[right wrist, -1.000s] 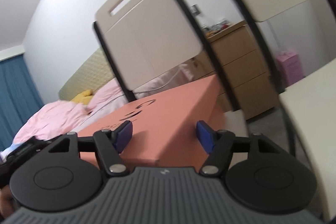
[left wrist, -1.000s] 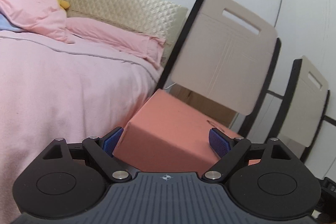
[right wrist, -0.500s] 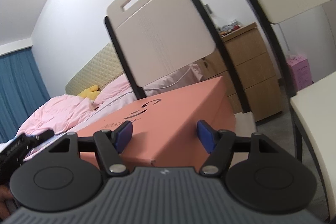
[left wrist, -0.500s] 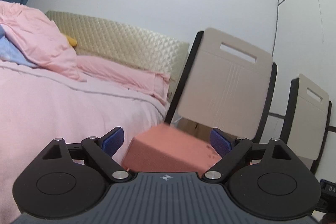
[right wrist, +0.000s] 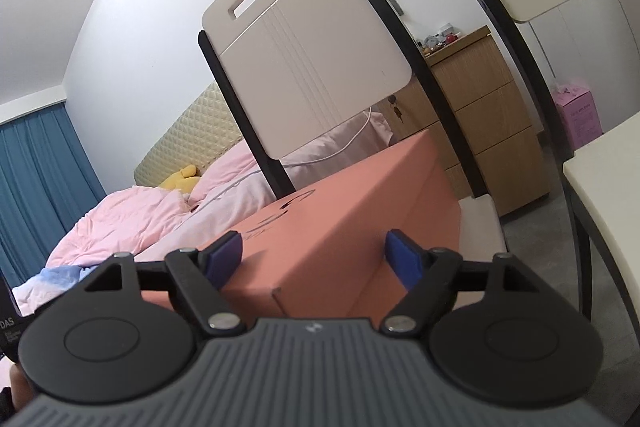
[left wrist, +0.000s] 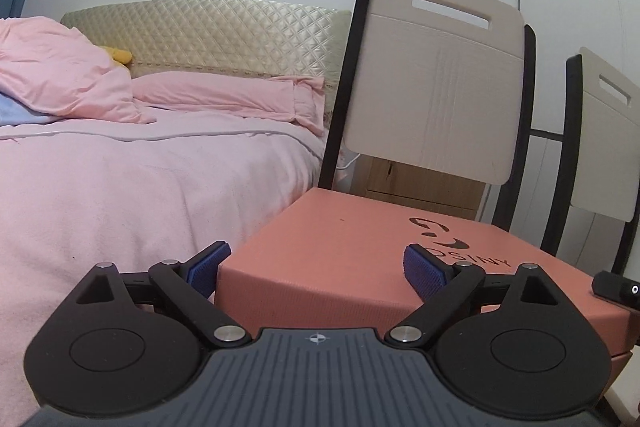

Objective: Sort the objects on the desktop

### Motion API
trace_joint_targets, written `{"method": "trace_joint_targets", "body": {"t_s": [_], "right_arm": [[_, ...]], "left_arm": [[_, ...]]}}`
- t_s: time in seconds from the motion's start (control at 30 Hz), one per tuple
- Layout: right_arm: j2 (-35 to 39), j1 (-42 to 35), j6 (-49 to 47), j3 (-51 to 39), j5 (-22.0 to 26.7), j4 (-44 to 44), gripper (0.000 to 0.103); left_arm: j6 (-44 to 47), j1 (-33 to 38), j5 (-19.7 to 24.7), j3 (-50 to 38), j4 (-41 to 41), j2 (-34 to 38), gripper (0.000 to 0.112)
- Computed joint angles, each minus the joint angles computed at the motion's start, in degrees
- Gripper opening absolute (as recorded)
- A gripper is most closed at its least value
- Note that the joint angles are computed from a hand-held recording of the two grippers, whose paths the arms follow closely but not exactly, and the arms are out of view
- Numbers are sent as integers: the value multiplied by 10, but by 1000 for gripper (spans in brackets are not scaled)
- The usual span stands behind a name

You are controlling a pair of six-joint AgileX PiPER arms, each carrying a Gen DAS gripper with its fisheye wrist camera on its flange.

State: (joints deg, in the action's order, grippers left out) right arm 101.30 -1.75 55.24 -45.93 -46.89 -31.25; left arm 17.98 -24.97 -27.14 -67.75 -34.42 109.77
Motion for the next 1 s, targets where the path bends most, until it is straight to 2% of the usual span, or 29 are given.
{"method": "trace_joint_targets", "body": {"t_s": [0.33,0.53,0.73,1.0], "right_arm": [[-2,-21,18,-6,8,-22,80],[-12,-42,71,-19,24,-100,80],[-29,-52,58,1,13,-104,80],[-44,-54,33,22,32,-96,79]], "left_arm": [[-156,11,2,39,155,-18,95],[-159,6,-9,59,155,-32,95],[-183,2,1,85,177,-56,95],[-88,-22,31,89,103,-67,95]]}}
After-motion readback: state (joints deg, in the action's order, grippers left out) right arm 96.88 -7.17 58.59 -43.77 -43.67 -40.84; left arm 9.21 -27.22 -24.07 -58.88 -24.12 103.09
